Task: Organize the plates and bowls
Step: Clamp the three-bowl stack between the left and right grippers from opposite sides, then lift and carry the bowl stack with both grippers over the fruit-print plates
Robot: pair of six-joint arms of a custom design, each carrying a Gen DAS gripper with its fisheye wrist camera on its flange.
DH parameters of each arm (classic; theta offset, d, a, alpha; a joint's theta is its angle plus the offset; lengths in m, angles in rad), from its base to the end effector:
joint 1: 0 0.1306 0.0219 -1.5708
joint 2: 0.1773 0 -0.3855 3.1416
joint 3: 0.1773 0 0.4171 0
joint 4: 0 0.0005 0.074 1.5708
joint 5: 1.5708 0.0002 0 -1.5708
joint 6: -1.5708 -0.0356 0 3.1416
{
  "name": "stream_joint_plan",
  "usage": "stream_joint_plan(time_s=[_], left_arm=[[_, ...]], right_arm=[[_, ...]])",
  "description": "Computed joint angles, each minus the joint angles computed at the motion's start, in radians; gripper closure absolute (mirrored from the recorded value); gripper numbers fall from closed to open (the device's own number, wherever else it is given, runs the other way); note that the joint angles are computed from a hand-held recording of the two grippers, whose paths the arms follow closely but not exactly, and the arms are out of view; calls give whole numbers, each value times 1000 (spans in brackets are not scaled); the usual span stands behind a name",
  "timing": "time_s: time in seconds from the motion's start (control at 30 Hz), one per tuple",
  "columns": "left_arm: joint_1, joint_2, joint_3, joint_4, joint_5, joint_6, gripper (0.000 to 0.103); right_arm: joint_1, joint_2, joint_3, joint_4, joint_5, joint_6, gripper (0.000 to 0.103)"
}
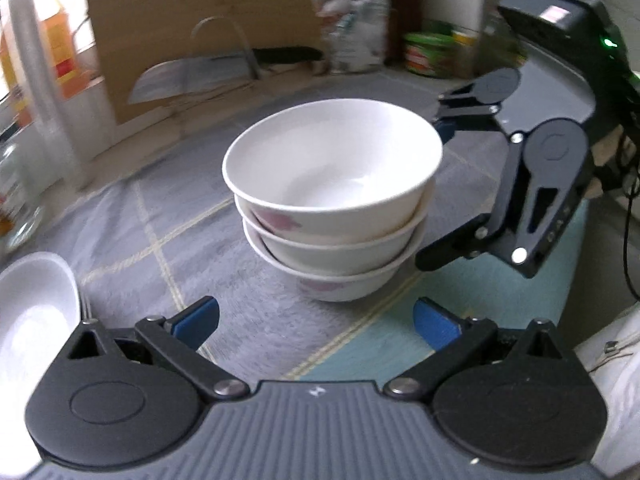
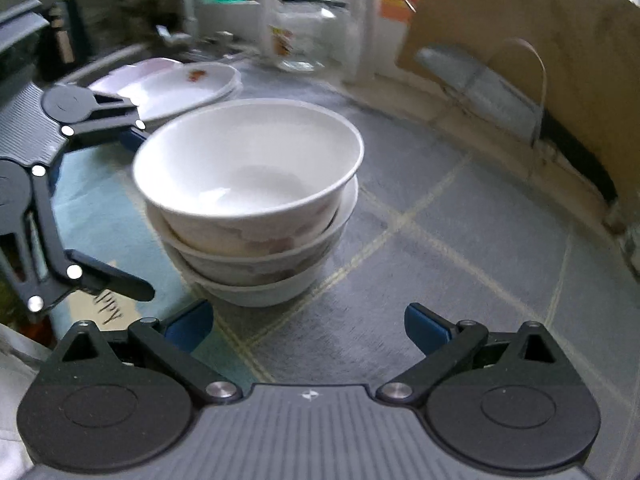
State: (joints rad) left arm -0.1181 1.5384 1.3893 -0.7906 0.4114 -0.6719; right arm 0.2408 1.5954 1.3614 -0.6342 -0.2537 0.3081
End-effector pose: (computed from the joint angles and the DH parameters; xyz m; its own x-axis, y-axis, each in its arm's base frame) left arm 0.5472 -0.0798 0.3639 -0.4144 0.6237 -0.6628 0.7670 0.6314 0.1146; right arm 0.5563 0.1453 0.3287 -0.5885 -0.4468 -0.6739 -0.5948 0.8038 -0.0134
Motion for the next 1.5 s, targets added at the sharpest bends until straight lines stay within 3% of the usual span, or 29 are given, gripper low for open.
stream_joint_plan(time_s=[0.13,0.27,0.77,1.0,1.5], left_arm=[[19,43,50,-48,59,-115,1],[31,77,93,-91,108,-159,1],[19,178,241,-253,140,-319,5],[16,238,331,-376,149,-408,12],[14,299,422,-454,143,-471,13]], right_arm=[[32,-10,-9,16,64,-29,0],[43,-5,7,-1,73,-6,1],[29,55,117,-129,-26,186,9],[20,70,151,-191,-62,254,13],[1,119,239,-308,-112,384,18]])
